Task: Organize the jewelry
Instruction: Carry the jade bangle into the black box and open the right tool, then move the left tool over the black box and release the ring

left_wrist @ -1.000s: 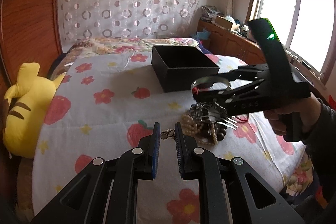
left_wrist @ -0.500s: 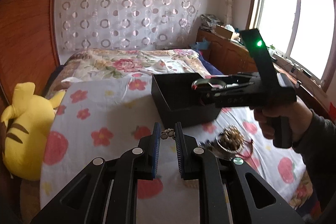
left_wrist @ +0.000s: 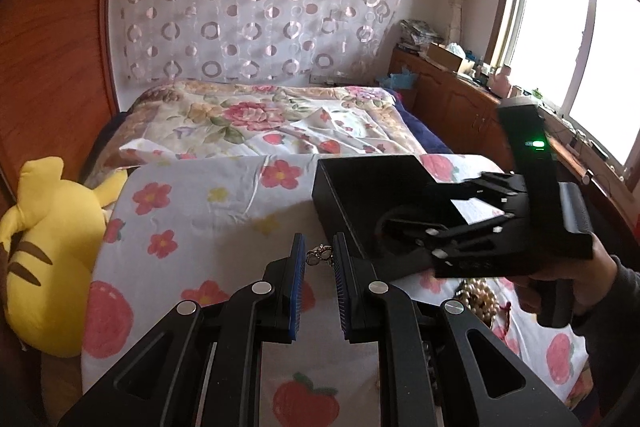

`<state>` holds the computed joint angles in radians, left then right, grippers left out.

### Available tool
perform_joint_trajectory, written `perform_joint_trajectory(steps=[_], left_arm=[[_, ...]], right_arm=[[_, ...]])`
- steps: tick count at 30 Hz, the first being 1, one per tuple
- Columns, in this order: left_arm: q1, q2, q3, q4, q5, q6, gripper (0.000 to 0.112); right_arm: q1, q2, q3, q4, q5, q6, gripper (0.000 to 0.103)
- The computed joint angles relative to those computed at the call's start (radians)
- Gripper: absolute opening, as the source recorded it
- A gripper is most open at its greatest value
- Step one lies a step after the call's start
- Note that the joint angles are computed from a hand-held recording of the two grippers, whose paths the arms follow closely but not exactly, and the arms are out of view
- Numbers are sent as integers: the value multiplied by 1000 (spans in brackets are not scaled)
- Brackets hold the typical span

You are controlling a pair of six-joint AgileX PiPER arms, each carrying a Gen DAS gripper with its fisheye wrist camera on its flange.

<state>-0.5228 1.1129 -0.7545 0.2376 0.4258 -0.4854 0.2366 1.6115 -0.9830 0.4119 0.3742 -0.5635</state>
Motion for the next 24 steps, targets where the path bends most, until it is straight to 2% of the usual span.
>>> perform_joint_trajectory(steps=[10,14,17,19,21,24], left_arm=[[21,146,-125,-167,-35,153,13],[5,233,-195,-202,-36,174,13],[-23,270,-218,-156,-43,121,13],[-41,290,-232,-121,-40,86,20],[-63,299,-237,-61,-40,28,36],[-90,304,-240,25,-29,-53,39]], right_arm=[[-140,-139,46,229,64,-243,90],[-212,-191,77,303,91,-334,90],[-272,-216,102,369,113,-416,90],[-300,-224,120,408,122,-462,90],[-328,-228,138,443,128,-507,90],[-337,-237,164,471,118,-540,90]])
